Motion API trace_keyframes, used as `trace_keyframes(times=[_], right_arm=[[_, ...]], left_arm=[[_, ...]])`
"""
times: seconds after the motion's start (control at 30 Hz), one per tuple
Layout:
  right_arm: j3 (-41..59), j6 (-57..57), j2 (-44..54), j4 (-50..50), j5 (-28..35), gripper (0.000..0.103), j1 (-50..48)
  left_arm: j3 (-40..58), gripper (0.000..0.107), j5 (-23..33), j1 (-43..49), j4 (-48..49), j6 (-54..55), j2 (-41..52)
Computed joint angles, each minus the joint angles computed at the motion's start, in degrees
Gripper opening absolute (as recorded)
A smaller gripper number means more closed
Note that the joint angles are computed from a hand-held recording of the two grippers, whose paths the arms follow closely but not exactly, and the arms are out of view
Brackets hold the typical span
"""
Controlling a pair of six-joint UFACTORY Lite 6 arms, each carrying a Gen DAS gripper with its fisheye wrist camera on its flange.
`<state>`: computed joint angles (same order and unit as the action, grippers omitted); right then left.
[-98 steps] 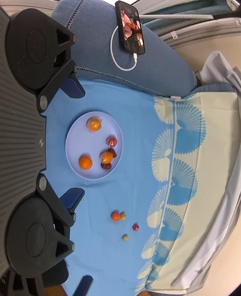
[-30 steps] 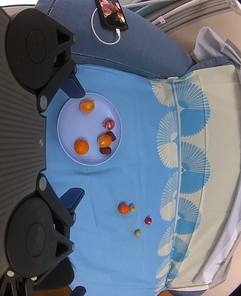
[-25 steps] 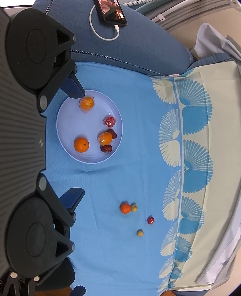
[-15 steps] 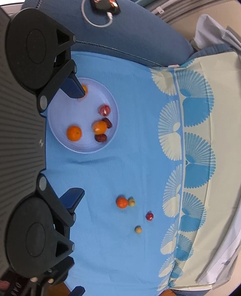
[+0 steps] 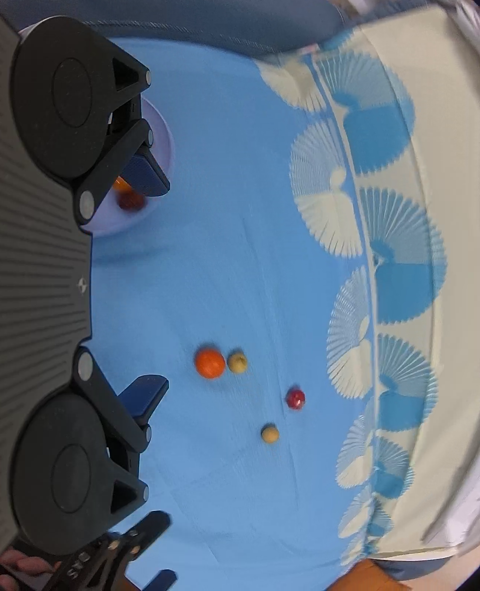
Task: Organize fruits
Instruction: 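Grasp a small yellow fruit with the right tool while the left tool grasps another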
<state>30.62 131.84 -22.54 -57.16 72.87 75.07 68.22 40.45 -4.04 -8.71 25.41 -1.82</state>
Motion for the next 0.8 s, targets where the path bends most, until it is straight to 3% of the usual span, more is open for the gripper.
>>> trace_keyframes(times=[0.17,0.3,0.4,0.5,0.67,0.77,0.8], right_arm=[[-6.37,-6.76,2.05,-14.87,-19.86,0.102,-26.34],[-4.90,0.40,13.10,-38.86,-35.79,0.102,-47.71],[1.56,10.55,25.66,-56.85,-42.66,0.102,-57.63],[8.13,20.55,36.53,-72.08,-44.34,0.102,-62.62],[16.44,27.90,48.39,-82.12,-44.23,0.102,-65.41],[15.04,32.78,49.90,-86.83,-39.07,0.102,-65.10],[14.52,33.20,49.98,-87.63,-38.17,0.097,-64.97]], left_arm=[[12.79,0.103,-1.03,-6.67,-0.12,-1.33,17.63],[24.40,0.103,-1.91,-9.59,-1.93,1.24,32.02],[34.60,0.103,-1.48,-11.60,-0.44,-0.01,43.27],[46.19,0.103,1.99,-12.91,0.57,-1.68,53.84],[58.63,0.103,4.62,-14.24,3.51,-2.94,64.62],[60.01,0.102,4.31,-14.13,4.04,-2.74,66.26],[58.34,0.093,3.33,-13.99,3.76,-2.40,65.37]])
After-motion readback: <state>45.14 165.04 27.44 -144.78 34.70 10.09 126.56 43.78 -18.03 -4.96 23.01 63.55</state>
